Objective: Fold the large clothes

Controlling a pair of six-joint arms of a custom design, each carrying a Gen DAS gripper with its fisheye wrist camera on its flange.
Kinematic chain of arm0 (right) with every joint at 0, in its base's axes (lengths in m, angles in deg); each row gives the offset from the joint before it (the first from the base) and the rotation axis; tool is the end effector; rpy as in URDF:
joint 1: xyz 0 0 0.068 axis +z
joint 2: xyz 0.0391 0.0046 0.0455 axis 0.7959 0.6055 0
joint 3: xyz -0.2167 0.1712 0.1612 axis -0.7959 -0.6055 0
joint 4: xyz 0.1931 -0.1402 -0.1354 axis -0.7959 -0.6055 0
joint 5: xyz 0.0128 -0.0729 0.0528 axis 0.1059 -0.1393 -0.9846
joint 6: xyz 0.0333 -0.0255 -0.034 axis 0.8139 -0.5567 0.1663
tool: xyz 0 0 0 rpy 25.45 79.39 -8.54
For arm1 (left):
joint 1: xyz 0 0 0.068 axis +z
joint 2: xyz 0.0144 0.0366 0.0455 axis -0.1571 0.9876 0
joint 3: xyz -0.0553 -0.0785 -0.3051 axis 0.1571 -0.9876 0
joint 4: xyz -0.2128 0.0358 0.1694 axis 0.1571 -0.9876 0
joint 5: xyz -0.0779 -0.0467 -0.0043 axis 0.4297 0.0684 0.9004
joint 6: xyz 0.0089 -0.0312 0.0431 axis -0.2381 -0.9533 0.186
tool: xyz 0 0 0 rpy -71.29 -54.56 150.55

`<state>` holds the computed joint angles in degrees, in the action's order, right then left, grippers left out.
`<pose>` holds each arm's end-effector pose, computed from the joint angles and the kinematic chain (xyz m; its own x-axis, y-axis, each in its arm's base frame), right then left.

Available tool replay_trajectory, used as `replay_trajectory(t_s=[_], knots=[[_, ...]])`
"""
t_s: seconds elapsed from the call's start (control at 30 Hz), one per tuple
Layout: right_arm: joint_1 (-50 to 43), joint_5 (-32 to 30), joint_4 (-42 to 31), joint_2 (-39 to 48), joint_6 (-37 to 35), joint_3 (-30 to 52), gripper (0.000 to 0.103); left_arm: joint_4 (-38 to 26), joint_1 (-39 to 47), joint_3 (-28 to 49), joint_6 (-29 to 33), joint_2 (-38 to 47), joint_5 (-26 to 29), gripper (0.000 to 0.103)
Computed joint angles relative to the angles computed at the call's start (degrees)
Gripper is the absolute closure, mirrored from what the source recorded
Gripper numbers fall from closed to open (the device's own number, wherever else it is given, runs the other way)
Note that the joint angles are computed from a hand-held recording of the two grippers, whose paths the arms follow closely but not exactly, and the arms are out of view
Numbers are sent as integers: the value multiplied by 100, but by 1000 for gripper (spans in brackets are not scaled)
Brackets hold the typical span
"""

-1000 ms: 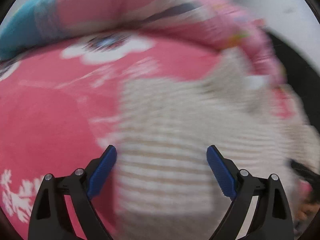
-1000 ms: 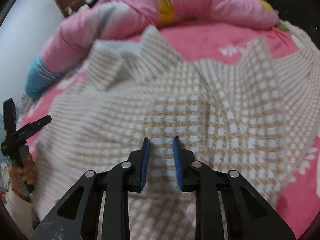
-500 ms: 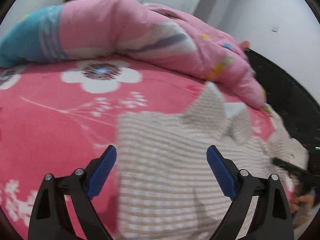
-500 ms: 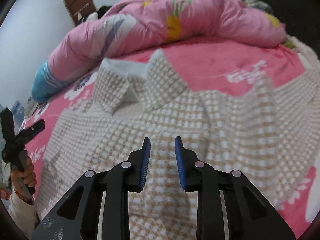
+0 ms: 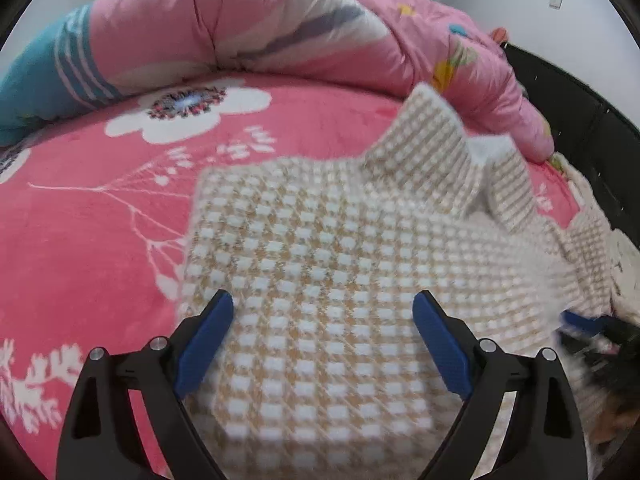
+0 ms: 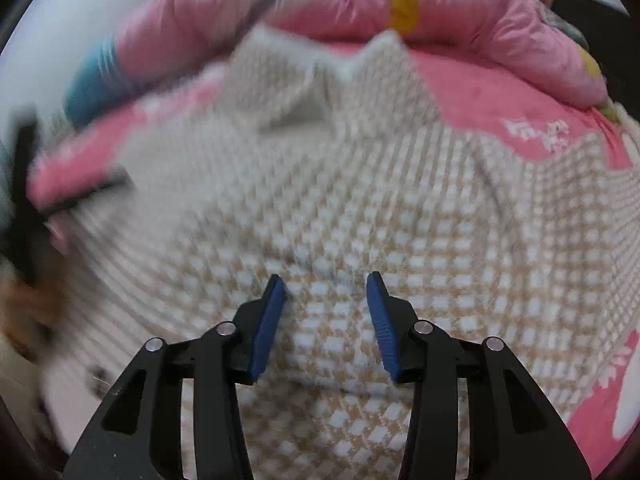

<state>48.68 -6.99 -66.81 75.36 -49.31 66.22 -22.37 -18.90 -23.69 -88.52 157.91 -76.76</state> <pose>0.3560 -0.0102 0.1460 -0.6092 -0.5590 -0.5626 -0.6852 0.7281 0.0185 0.2351 -0.0333 0.1633 -0.6628 -0.3950 -0.6361 -0.3571 0.9134 -0.1952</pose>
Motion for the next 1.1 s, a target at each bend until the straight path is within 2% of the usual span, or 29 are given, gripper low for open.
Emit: replay_trajectory(t_s=[0.07, 0.1, 0.17, 0.23, 0.33, 0.4, 0.5, 0.6, 0.67, 0.7, 0.73, 0.8, 0.87, 0.93, 1.03, 1.1], knots=[[9, 101, -225, -104, 203, 88, 62, -337, -396, 25, -96, -404, -370, 14], [23, 120, -350, -207, 322, 94, 60, -552, -676, 93, -121, -541, -683, 14], [98, 21, -411, -344, 407, 90, 54, -793, -1018, 241, -178, -544, -976, 14], [277, 101, -292, -446, 519, -6, 46, -903, -1189, 376, -331, -300, -917, 14], [600, 486, -72, -174, 833, -100, 37, -1031, -1279, 601, -619, 599, -758, 13], [657, 579, 72, -106, 882, -153, 36, -746, -1461, 503, -642, 832, -1106, 12], [672, 595, -491, -290, 1214, 93, 36, -820, -1392, 458, -667, 588, -989, 12], [755, 66, -514, -672, 1138, -33, 37, -829, -1437, 313, -778, 56, -942, 12], [965, 217, -360, -692, 1138, -172, 35, -884, -1574, 331, -809, -168, -1026, 12], [1050, 392, -380, -549, 1163, -138, 34, -918, -1605, 379, -822, -146, -1018, 17], [1124, 622, -409, -351, 1192, -56, 31, -1162, -1657, 547, -943, 57, -1174, 15], [1150, 712, -169, -112, 1176, -86, 30, -1052, -1429, 587, -962, 474, -665, 15], [1142, 773, -278, -268, 1137, -61, 30, -622, -1423, 368, -997, 518, -750, 15], [922, 540, -580, -574, 1042, -58, 30, -538, -1506, 316, -904, 529, -855, 14], [633, 558, -435, -881, 967, -146, 29, -304, -1456, 184, -846, 500, -777, 13], [509, 651, -371, -763, 1086, -63, 29, -264, -1502, 163, -879, 496, -806, 13]])
